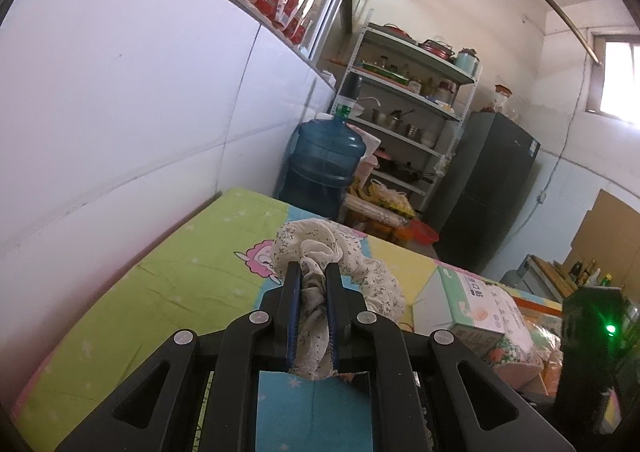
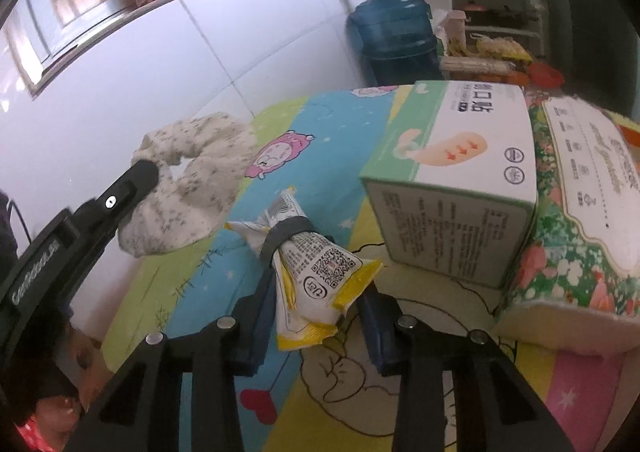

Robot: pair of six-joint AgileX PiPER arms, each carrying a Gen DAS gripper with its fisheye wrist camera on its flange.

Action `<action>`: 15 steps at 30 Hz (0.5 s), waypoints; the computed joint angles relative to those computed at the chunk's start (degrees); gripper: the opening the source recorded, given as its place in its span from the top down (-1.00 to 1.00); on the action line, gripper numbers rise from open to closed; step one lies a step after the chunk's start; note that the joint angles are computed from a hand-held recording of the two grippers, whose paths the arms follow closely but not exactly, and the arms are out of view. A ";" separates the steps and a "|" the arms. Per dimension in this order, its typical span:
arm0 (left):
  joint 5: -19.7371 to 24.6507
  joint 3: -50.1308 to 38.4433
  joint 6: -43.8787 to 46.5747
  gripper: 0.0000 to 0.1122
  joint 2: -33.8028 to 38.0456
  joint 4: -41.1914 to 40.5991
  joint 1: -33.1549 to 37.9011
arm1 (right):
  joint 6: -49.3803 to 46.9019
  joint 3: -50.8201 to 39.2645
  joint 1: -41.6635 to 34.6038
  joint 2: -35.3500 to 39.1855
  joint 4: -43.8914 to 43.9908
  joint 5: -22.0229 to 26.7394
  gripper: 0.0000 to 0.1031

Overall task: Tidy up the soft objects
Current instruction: 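Grasp the white scrunchie with left gripper while right gripper grasps the yellow snack packet, then lift the scrunchie and snack packet and carry both over the tray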

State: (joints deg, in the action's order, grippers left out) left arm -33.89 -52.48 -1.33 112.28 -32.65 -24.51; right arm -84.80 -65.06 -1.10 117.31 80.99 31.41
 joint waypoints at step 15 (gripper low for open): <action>-5.09 2.58 0.82 0.79 -0.25 -3.41 -2.77 | -18.41 16.16 -1.01 -12.60 13.78 -2.35 0.32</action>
